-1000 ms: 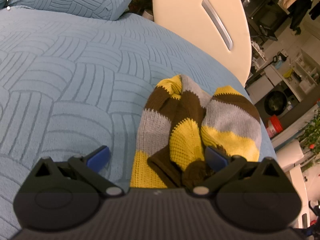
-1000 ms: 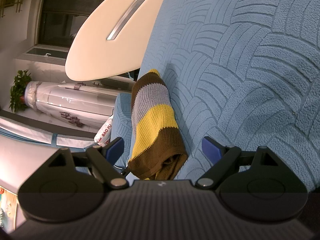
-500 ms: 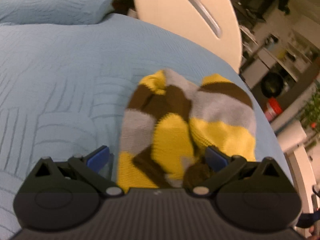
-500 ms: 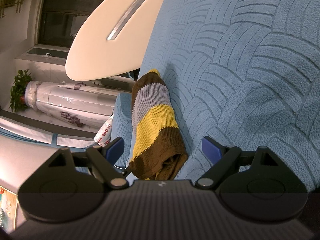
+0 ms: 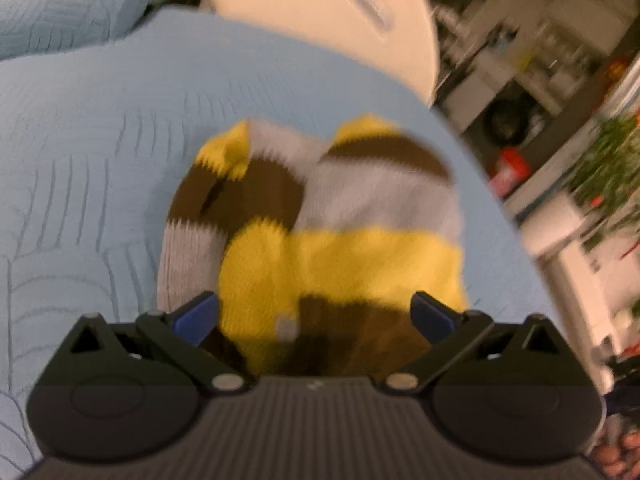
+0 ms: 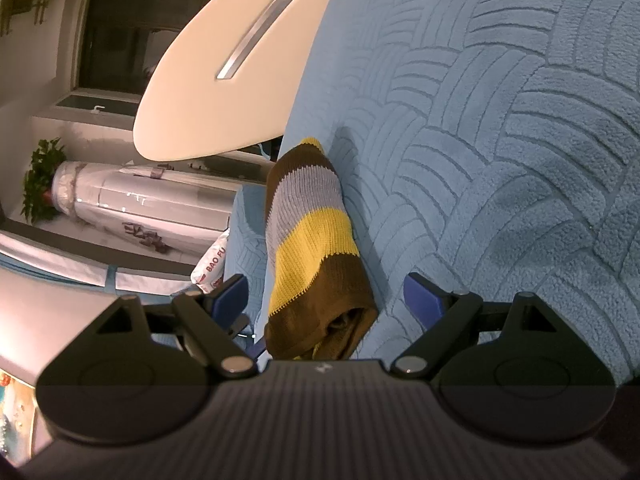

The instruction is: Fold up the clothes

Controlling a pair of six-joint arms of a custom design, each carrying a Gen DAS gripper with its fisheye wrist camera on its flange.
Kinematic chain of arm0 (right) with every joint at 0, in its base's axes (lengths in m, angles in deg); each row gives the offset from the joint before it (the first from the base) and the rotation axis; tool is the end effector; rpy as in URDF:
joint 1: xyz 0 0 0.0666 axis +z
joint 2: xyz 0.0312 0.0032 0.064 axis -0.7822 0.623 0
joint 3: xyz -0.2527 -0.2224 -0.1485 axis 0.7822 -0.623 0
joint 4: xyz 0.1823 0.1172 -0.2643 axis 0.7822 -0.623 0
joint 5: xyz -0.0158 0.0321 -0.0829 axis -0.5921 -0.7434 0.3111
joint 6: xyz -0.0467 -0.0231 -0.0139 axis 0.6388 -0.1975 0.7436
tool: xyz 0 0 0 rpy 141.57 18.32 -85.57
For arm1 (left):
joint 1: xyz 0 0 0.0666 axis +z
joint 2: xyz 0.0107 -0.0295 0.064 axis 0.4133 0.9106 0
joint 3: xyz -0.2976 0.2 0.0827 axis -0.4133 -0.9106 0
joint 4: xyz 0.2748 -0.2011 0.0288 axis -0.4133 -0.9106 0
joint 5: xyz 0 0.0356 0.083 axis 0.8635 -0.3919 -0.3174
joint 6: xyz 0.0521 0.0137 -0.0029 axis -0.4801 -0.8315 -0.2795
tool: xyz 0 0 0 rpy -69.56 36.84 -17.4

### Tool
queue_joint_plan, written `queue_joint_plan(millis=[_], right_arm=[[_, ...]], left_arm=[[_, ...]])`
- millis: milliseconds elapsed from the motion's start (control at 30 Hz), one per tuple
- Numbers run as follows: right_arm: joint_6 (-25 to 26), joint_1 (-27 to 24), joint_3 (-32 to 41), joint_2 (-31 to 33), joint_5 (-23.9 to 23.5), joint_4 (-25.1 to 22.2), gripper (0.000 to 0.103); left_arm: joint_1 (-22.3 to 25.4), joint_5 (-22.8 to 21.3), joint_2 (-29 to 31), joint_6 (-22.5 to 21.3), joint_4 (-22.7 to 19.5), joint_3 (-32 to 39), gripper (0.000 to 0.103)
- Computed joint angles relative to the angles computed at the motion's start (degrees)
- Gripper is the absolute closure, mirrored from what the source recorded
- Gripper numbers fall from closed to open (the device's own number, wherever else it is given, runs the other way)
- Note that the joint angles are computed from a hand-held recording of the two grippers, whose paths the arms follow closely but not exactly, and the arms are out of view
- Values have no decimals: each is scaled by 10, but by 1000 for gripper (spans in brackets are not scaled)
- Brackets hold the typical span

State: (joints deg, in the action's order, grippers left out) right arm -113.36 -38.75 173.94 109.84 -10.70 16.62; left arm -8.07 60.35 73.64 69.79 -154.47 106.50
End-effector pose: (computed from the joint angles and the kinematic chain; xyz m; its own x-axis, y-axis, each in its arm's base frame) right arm 0.3926 0.1156 0.5169 -0.9156 0.3587 -0.1817 -0.0495 0.3479 0.9362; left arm 0.2870 -0.1741 0.6147 -0.7261 -0.4301 -0.5365 -0.2399 0.8897 -0.3886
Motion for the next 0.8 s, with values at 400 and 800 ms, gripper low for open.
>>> queue_joint_plan(millis=[400,800], right_arm=[[35,3,16,0,25,-44,15],[101,20,50,2,84,-115,15]], left_arm=[[-36,-63,-15,-73,23,-58,0],[-15,-25,-50,-53,77,-98,0]])
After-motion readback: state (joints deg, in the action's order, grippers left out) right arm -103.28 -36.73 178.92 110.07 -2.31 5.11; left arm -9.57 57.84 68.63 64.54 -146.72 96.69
